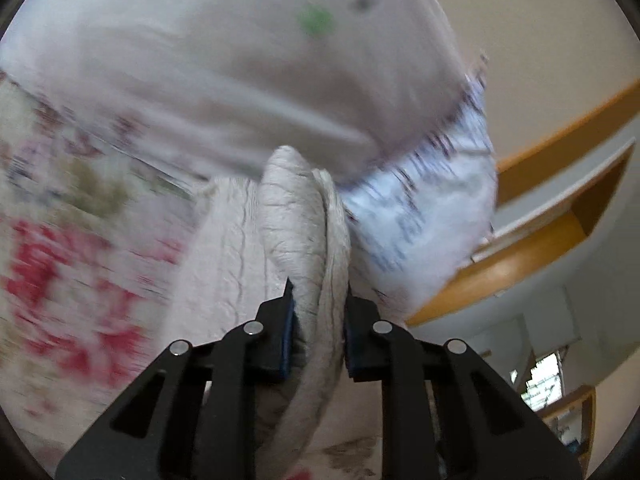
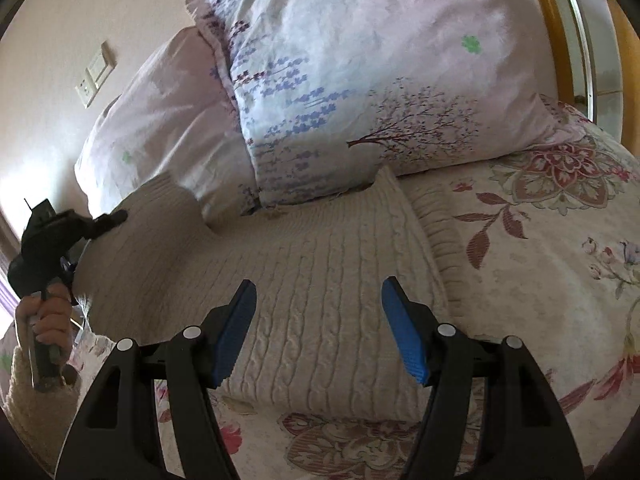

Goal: Fold small clothes

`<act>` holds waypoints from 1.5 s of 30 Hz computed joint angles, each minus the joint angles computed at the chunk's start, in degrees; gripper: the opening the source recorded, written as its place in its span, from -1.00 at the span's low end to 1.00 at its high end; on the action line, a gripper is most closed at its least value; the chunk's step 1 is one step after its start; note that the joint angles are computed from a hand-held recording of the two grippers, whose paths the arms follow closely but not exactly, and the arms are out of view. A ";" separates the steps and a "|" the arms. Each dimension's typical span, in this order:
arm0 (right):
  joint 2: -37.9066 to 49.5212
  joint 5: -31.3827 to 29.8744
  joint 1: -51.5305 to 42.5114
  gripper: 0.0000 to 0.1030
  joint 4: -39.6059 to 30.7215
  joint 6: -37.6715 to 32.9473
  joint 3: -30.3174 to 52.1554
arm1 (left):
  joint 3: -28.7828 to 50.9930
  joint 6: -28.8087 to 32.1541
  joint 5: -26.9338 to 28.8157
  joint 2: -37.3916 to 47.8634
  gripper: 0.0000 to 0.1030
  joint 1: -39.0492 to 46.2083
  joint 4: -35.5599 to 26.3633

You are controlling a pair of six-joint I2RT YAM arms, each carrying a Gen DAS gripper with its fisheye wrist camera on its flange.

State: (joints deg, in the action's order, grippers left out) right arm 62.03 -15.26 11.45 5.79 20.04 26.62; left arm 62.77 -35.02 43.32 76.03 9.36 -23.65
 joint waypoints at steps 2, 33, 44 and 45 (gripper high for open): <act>-0.48 -0.47 -1.13 0.29 0.05 0.01 -0.71 | -0.91 -3.13 -2.69 1.51 -0.65 -6.22 4.06; 30.04 -24.85 0.36 -0.09 -5.12 8.31 22.34 | -3.44 17.73 -8.34 5.34 0.29 -1.43 -7.32; 29.19 -12.15 5.18 -0.68 -4.10 5.47 25.98 | -3.88 15.03 -7.02 4.96 0.53 -2.69 -5.38; 26.94 -10.71 5.17 -0.69 -4.89 4.08 25.62 | -4.08 15.22 -6.41 4.41 0.55 -2.06 -5.53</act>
State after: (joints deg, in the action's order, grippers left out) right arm 88.97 -25.97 16.62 0.90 24.11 52.25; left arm 58.69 -19.80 36.91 80.44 7.31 -29.17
